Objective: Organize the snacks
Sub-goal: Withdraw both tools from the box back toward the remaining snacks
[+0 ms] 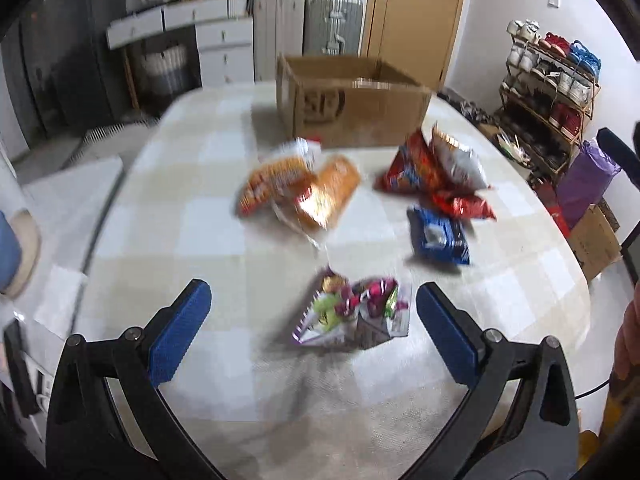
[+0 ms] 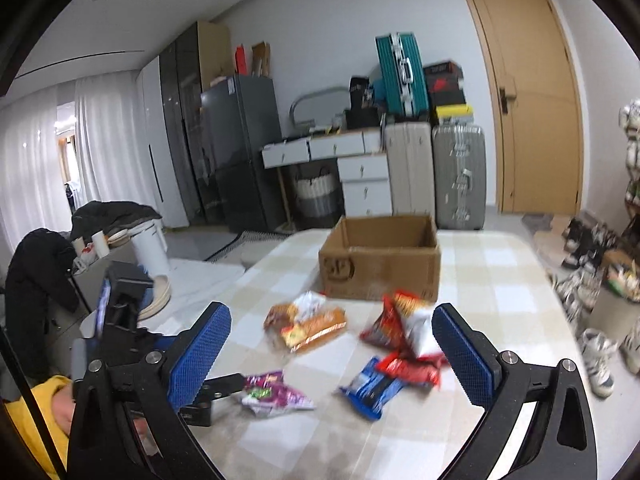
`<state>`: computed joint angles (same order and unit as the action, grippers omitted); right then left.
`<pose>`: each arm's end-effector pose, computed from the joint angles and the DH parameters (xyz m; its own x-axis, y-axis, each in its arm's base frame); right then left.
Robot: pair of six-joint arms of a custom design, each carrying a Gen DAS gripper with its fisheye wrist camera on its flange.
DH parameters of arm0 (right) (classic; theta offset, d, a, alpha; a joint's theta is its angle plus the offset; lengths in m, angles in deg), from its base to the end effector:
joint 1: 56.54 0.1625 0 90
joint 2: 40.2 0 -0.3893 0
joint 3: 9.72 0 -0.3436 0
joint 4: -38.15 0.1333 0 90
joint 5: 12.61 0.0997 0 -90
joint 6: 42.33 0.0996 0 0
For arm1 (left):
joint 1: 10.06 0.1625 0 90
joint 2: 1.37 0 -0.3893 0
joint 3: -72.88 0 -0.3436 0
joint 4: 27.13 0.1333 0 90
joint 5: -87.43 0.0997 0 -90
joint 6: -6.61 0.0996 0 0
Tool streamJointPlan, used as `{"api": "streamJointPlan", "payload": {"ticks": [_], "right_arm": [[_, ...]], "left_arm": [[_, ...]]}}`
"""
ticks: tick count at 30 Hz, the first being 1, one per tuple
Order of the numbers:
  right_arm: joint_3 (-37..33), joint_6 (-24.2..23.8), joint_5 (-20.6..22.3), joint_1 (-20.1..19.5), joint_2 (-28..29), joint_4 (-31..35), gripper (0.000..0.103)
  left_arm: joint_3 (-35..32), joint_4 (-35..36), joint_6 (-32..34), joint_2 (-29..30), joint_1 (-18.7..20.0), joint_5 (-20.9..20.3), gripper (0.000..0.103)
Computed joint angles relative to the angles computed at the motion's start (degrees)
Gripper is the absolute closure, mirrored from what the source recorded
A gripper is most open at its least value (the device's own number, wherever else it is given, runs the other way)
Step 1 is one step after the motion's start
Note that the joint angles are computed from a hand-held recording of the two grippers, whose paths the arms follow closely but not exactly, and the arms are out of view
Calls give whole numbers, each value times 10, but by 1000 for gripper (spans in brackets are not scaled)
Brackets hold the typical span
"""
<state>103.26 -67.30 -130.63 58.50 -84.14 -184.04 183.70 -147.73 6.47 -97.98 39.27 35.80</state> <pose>0.3013 -0.4406 0.1610 -0.8052 -0.1672 0.5690 -0.5858 0.3735 -0.7192 -0.1166 -0.4351 0.4181 -0.7103 0.3763 -0.5948 0.6235 0.7286 -0.2836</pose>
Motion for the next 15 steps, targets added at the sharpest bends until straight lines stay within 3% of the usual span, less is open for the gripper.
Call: {"api": "streamJointPlan", "payload": {"ticks": [4,15], "right_arm": [[4,14,12,-15,8,7,1],[12,45,34,-50,11,35,1]], "left_arm": [[-4,-19,13,24,20,-27,0],[-37,-10,-3,83,51,-46,0]]}}
